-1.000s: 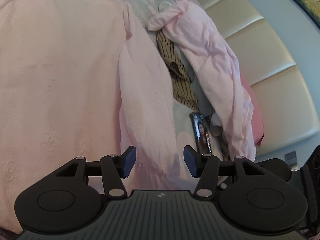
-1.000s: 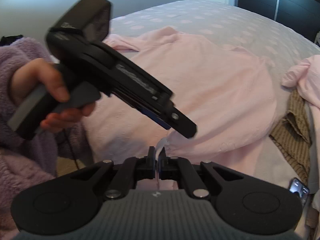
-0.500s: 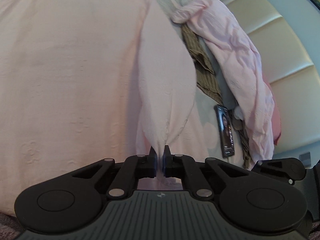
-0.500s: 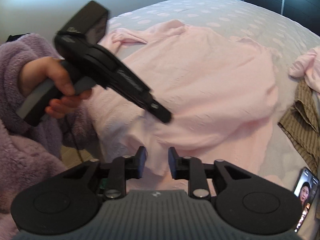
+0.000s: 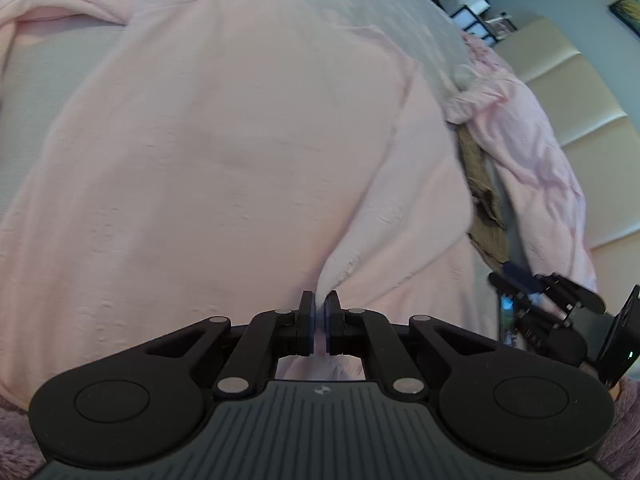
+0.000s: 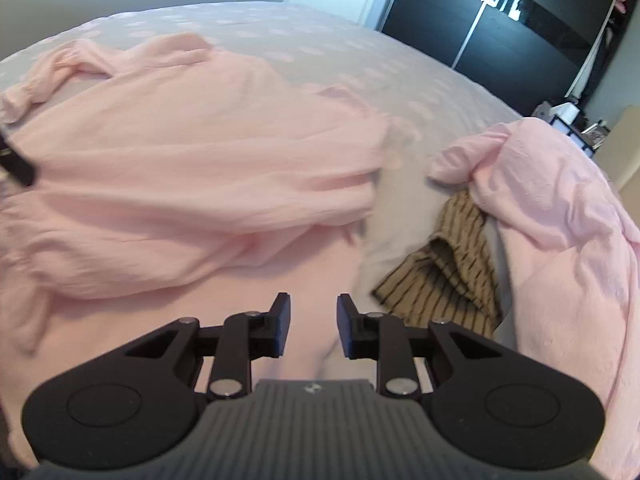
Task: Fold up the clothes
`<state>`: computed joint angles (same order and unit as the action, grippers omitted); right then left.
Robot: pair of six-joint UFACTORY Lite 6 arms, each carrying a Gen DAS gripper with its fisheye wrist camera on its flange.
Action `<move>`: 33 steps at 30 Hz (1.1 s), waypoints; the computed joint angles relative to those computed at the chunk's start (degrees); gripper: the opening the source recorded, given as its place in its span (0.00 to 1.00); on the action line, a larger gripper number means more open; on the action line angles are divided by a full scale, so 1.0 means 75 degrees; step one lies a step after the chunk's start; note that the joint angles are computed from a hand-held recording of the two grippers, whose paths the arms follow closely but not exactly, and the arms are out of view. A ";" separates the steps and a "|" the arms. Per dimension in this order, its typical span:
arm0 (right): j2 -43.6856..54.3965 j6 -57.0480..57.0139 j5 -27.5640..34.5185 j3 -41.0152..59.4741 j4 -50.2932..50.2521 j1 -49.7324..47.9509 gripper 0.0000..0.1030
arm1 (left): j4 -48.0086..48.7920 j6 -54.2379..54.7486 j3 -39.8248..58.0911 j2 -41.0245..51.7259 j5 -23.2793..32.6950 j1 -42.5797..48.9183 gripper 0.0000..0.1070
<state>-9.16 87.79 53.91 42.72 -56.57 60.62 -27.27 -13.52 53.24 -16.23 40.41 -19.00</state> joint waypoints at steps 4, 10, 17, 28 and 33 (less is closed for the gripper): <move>0.0098 0.0076 -0.1049 -0.0261 -0.0661 -0.1276 0.27 | 0.0286 -0.0151 -0.0173 0.0099 -0.0072 0.0219 0.02; 0.1216 -0.0001 -0.2675 0.0416 -0.1904 -0.2984 0.28 | 0.0253 0.0146 -0.0417 0.0184 -0.0282 0.0749 0.02; 0.2363 0.0471 -0.3573 0.1093 -0.2903 -0.3939 0.28 | 0.1025 0.0071 -0.0587 -0.0599 -0.0804 0.0536 0.09; 0.3186 -0.0248 -0.3755 0.2012 -0.2011 -0.4387 0.07 | 0.1680 0.0189 -0.0129 -0.0107 -0.1144 -0.2043 0.40; 0.3281 -0.0563 -0.3125 0.2149 -0.1546 -0.4430 0.05 | 0.3017 -0.0873 0.0246 0.0544 -0.1084 -0.3224 0.45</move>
<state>15.45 83.57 30.47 58.84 -68.17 27.40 -4.64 -20.08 55.09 -12.16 32.28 -43.17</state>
